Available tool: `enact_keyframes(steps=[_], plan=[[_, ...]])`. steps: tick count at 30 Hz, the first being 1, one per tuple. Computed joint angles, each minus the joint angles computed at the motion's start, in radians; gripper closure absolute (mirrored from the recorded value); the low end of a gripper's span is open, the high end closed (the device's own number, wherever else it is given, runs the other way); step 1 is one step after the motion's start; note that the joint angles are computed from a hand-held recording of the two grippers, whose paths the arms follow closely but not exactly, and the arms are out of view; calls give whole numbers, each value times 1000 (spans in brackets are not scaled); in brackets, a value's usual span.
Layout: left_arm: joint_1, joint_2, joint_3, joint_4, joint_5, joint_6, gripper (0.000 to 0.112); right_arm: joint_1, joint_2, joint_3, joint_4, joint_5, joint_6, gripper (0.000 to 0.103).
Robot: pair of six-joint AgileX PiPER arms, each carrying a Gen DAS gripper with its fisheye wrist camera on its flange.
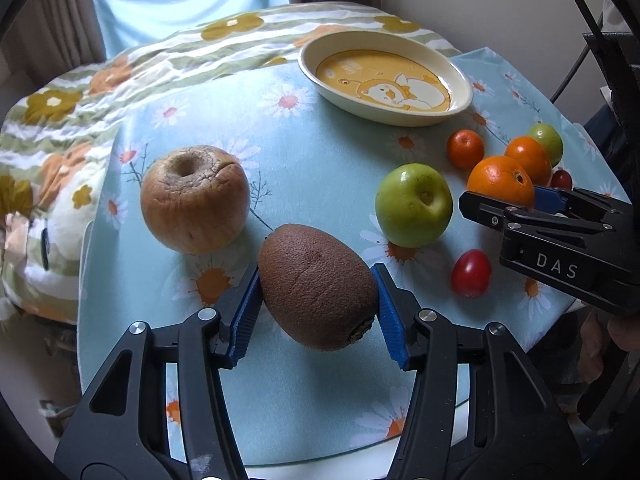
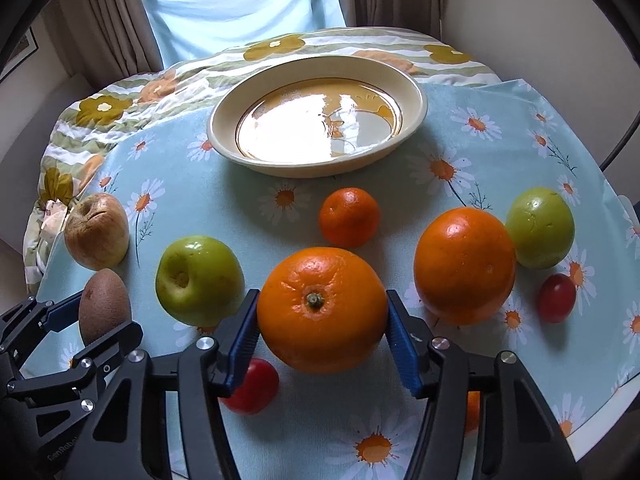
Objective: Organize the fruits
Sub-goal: 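Lift the kiwi with the left tool while the right tool lifts the orange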
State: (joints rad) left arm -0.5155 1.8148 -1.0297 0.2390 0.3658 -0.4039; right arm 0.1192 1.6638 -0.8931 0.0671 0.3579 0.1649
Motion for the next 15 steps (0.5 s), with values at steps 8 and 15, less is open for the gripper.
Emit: enact_keyframes(steps=[8, 15], plan=[[17, -76, -44, -67, 30, 84, 54, -2, -82, -53, -14, 91, 6, 48], [21, -33, -233, -86, 92, 148, 54, -84, -96, -185, 124, 196, -145, 48]])
